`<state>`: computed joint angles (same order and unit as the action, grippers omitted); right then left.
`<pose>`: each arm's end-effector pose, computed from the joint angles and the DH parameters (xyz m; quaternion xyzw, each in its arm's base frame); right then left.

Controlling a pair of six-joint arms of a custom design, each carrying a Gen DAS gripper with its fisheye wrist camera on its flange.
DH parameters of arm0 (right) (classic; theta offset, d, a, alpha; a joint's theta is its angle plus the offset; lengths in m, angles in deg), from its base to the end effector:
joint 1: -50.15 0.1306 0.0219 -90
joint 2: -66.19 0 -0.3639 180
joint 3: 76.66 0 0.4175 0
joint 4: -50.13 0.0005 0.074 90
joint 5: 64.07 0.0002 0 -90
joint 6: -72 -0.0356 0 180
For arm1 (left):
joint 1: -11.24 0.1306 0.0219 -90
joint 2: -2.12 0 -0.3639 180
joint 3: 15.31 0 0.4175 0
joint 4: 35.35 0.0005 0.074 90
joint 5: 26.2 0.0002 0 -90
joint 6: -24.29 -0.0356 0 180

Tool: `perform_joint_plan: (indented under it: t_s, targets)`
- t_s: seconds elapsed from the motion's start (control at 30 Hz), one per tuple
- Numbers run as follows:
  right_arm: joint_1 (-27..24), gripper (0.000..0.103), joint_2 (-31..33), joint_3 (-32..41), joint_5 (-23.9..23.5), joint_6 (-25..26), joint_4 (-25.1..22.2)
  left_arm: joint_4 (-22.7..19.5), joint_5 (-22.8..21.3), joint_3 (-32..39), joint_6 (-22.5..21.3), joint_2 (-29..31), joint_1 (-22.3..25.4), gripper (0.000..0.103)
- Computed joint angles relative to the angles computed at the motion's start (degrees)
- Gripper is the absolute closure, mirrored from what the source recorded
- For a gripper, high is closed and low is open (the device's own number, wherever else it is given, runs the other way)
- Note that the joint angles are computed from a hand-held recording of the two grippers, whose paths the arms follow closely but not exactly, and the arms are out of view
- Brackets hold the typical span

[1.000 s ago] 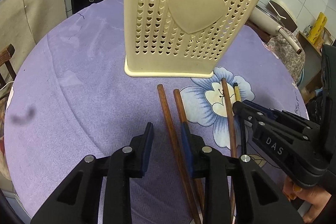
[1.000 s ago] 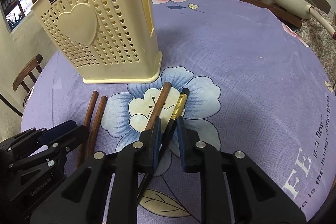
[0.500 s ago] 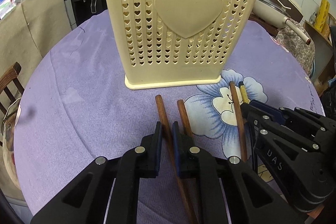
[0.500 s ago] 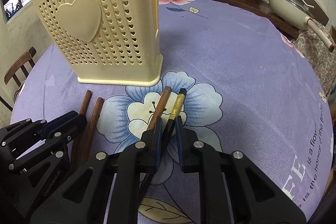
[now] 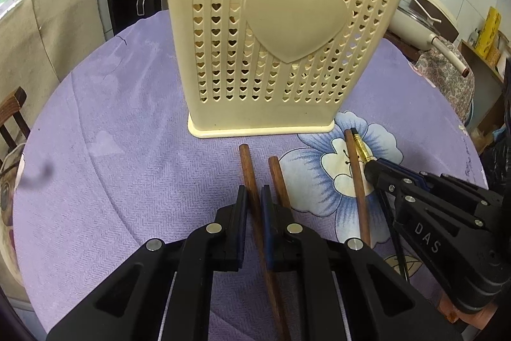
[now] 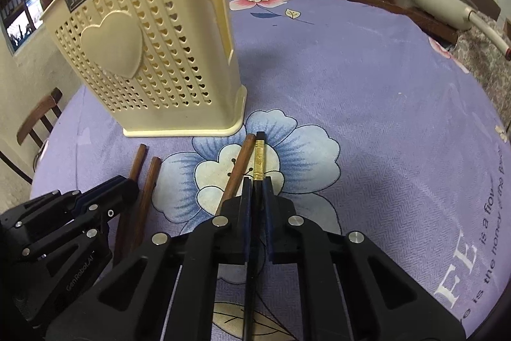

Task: Organize utensils
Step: 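Grasp a wooden chopstick with the left tool while the right tool grasps the gold-tipped chopstick, then lift both chopsticks upright and carry them over the holder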

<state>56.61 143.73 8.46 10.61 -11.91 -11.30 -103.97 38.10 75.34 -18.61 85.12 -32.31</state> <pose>0.4173 0.0562 0.4534 -0.1441 0.9320 0.1277 0.3071 0.3311 -0.2941 0.4545 -0.0849 0.9417 -0.0224 0.3249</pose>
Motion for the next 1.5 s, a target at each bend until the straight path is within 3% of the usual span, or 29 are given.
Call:
perform_joint_plan:
  t_s: [0.27, 0.47, 0.87, 1.33, 1.5]
  targets:
    - [-0.2, 0.095, 0.1, 0.1, -0.5, 0.0, 0.0, 0.8, 0.5, -0.5, 0.6, -0.5, 0.0, 0.095]
    - [-1.7, 0.096, 0.0, 0.4, -3.7, -0.3, -0.2, 2.4, 1.5, -2.0, 1.7, -2.5, 0.7, 0.095]
    - [-7.0, 0.096, -3.4, 1.0, -18.5, 0.3, -0.9, 4.6, -1.7, -1.4, 1.6, -6.7, -2.0, 0.096]
    - [-14.0, 0.096, -10.7, 2.9, -34.6, 11.1, -5.7, 9.0, -8.5, -0.7, -1.3, -13.5, -7.5, 0.096]
    - [-16.3, 0.096, -13.4, 3.0, -37.3, 13.4, -4.9, 9.6, -11.4, -0.2, -2.0, -14.4, -9.7, 0.096]
